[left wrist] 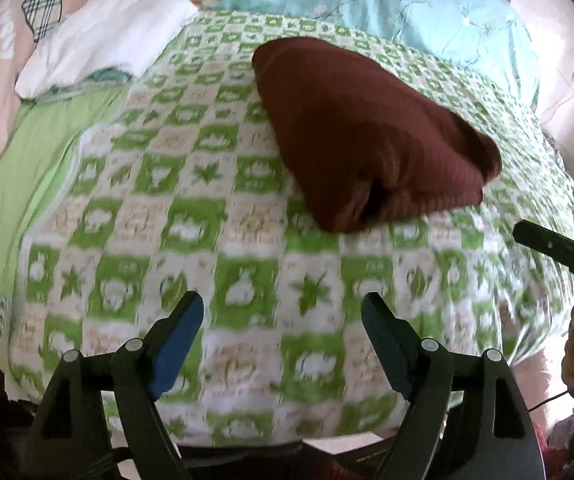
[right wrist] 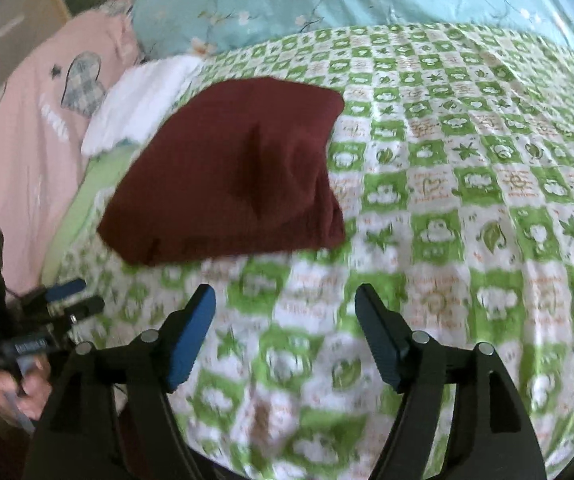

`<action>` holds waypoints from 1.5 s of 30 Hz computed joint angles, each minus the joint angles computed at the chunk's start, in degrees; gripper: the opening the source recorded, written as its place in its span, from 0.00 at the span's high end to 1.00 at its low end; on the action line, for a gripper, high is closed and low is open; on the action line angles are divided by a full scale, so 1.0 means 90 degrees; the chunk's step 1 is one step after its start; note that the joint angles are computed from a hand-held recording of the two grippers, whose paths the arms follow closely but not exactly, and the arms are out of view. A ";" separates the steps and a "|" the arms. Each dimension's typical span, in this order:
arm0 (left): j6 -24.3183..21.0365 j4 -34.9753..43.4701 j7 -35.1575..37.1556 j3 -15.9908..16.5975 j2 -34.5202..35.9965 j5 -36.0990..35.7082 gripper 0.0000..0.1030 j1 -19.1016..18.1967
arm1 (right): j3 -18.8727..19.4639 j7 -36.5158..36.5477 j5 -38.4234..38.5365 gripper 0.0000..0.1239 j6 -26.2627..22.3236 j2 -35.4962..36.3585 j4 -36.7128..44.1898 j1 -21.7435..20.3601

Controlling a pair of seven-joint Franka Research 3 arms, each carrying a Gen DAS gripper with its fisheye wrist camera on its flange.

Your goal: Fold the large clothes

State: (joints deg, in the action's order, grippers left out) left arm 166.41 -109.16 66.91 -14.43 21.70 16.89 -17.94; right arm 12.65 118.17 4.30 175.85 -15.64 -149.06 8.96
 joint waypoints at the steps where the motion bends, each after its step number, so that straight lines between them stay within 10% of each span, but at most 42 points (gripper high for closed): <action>1: 0.0015 -0.0074 -0.0010 0.0024 -0.0037 0.0038 0.21 -0.0016 | -0.0005 -0.0024 0.0011 0.38 -0.0015 -0.0051 -0.0056 0.0046; 10: 0.0083 -0.0288 0.0146 -0.0023 -0.0473 0.0237 0.21 -0.0073 | -0.0456 -0.0786 0.0488 0.35 -0.0753 -0.0590 -0.0129 0.0635; 20: -0.0489 0.0307 -0.1474 0.0757 -0.0600 0.2507 0.04 -0.0863 | 0.0139 -0.0726 -0.0074 0.17 -0.0674 -0.0836 0.0027 0.0003; 29: -0.1338 0.0932 -0.1811 0.0641 -0.0064 0.2727 0.04 -0.0829 | -0.0153 -0.0878 0.0172 0.17 -0.0551 -0.0276 0.0192 0.0383; 45: -0.1442 0.1431 -0.1601 0.0575 0.0209 0.2415 0.04 -0.0835 | -0.0457 -0.1198 0.0280 0.17 -0.0688 0.0333 0.0846 0.0565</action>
State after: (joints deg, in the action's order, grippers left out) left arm 153.43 -96.28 52.50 -9.26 23.58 38.62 -25.46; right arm 8.54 107.39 6.82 169.66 -12.65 -141.44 14.04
